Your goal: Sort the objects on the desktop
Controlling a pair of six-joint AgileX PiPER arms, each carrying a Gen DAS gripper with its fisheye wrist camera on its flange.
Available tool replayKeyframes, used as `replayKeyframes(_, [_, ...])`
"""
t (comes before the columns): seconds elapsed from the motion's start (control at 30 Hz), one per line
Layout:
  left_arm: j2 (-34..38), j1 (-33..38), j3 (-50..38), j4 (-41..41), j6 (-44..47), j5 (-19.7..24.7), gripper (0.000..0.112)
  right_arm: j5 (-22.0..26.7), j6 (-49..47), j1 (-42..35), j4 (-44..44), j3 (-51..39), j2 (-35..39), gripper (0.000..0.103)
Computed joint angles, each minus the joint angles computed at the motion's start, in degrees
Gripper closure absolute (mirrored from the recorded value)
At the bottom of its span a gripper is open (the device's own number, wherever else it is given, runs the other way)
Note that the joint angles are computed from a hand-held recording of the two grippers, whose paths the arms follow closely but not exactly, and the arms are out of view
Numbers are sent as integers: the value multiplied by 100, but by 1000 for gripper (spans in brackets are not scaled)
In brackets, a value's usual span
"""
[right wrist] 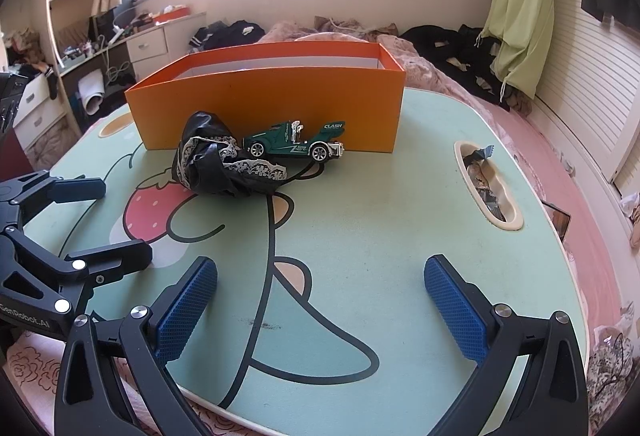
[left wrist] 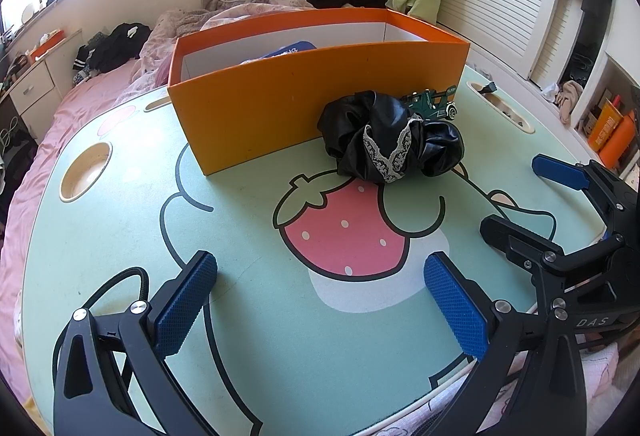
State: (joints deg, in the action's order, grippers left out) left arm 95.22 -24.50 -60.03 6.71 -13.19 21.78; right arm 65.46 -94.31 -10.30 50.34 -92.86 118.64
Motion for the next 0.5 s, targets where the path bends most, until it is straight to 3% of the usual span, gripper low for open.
replayKeyframes(0.5, [23, 62, -150, -169, 219, 175, 9, -180, -89, -20, 123, 210, -141, 0])
